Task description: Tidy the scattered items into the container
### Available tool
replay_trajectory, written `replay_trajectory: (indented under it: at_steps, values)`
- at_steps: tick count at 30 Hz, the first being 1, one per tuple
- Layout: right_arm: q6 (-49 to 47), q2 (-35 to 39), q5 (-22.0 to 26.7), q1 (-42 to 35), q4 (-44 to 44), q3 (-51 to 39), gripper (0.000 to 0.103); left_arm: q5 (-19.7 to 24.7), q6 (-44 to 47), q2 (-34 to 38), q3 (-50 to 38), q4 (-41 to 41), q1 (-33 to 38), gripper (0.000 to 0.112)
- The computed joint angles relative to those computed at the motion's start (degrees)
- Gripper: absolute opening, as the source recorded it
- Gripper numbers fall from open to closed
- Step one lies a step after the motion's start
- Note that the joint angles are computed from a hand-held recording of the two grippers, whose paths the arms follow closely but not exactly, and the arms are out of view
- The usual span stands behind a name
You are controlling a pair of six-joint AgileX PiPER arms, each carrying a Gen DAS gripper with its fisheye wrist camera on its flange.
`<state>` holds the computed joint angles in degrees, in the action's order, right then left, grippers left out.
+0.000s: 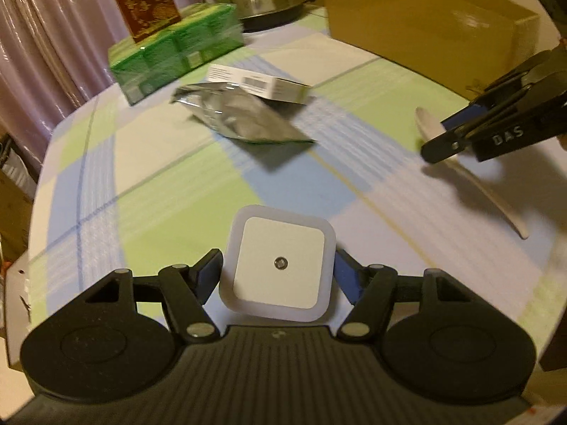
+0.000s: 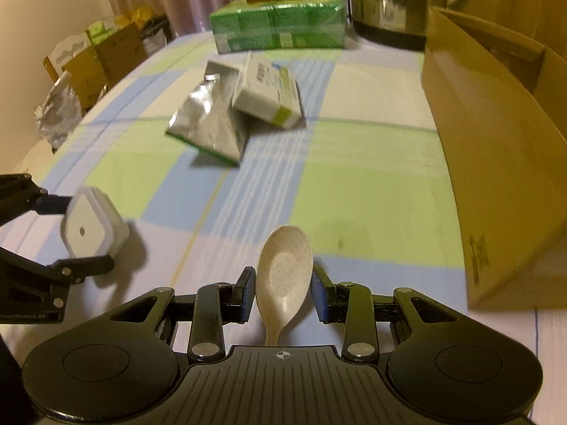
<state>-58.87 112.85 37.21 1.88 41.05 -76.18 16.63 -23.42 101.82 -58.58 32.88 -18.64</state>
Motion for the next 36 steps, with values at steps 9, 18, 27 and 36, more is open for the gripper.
replay_trajectory:
  at_steps: [9,18,27,36]
  values:
    - [-4.3,-1.1,-2.5,-0.7,2.7,3.7,0.031,3.8,-29.2,0.7,4.0,32.6,-7.0,0.063]
    - [-9.1,-1.4,-5.4,-0.3,6.9,5.8,0.033,8.0,-43.0,3.8,3.8,47.1,-9.6,0.064]
    - [-11.3,-2.0,-9.1,1.1,8.2,7.7,0.038,10.7,-49.0,5.3,4.6,56.0,-11.0,0.065]
    - [-11.4,-3.0,-11.5,2.2,7.9,9.5,0.038,14.4,-49.1,6.9,4.5,60.6,-12.8,0.069]
